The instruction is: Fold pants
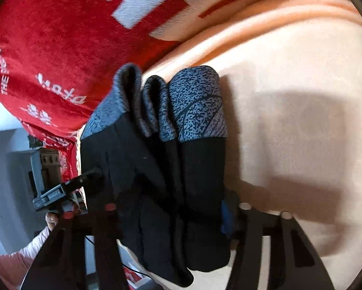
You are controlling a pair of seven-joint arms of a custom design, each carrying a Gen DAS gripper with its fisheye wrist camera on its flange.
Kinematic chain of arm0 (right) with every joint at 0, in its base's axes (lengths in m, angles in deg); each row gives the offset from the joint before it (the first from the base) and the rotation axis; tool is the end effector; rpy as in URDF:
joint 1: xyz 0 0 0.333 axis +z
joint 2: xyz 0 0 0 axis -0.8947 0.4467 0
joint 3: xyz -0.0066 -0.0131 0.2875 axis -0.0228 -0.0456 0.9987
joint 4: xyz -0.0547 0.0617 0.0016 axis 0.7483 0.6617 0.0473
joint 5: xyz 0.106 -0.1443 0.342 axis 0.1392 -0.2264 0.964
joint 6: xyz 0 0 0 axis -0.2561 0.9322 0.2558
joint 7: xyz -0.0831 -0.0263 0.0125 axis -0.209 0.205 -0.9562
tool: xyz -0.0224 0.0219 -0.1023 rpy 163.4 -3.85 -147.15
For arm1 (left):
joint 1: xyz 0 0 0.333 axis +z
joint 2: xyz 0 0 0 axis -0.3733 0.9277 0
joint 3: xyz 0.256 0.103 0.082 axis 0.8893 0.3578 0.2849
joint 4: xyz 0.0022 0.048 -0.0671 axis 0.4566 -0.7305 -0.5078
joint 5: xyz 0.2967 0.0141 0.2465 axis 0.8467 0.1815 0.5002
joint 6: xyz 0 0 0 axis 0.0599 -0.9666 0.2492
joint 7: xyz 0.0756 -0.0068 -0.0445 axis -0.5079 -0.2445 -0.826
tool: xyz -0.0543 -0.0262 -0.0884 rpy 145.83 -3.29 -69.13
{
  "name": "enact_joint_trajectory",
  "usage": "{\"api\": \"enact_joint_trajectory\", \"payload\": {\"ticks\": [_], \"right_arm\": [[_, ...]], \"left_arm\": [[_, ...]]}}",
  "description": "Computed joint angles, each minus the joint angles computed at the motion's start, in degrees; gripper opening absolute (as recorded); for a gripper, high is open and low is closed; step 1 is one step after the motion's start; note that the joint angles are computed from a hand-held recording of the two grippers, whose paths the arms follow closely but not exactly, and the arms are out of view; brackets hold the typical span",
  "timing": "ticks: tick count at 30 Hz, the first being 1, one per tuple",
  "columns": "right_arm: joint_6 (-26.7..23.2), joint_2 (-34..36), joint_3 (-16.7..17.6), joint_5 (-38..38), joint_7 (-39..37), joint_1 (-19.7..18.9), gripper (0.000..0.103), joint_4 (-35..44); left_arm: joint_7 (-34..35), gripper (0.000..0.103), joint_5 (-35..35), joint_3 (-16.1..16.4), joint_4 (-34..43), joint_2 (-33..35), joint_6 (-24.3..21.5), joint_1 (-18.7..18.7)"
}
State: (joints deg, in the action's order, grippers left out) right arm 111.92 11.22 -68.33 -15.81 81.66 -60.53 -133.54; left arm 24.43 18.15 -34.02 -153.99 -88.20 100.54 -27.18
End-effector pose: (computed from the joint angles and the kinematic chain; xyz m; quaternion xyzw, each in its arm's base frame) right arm 0.5457 0.0681 0.3328 -0.6602 0.6599 0.2714 0.2345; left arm 0.4614 -0.0764 0.4011 0.7389 -0.6294 0.1931 0.1435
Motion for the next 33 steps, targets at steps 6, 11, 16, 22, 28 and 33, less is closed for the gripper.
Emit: {"api": "enact_joint_trajectory", "payload": {"ticks": [6, 11, 16, 22, 28, 33], "right_arm": [[-0.89, -2.87, -0.14, 1.2, 0.75, 0.23, 0.043, -1.19], [-4.38, -5.09, -0.6, 1.32, 0.04, 0.22, 0.041, -2.22], [-7.09, -10.68, -1.19, 2.19, 0.01, 0.82, 0.041, -6.66], [-5.99, -20.35, -1.34, 2.33, 1.24, 2.99, 0.041, -15.86], [-0.29, -27.7, -0.98, 5.15, 4.12, 6.02, 0.041, -25.77], [6.09, -28.31, 0.16, 3.35, 7.14, 8.0, 0.053, -29.88]], "left_arm": [[-4.54, 0.058, 2.32, -0.41, -2.11, -5.28, 0.31, -0.44], [-8.11, 0.058, 5.74, -0.08, -3.3, -9.74, -2.51, -1.45], [-11.44, 0.058, 8.49, 1.24, -7.6, -18.6, -6.0, -2.23], [-13.12, 0.058, 11.86, 3.55, -12.27, -27.79, -11.9, -2.5], [-8.84, 0.058, 13.54, 6.41, -17.71, -32.67, -12.5, -1.84], [-8.57, 0.085, 17.18, 4.87, -23.38, -34.04, -8.71, 0.48]]}}
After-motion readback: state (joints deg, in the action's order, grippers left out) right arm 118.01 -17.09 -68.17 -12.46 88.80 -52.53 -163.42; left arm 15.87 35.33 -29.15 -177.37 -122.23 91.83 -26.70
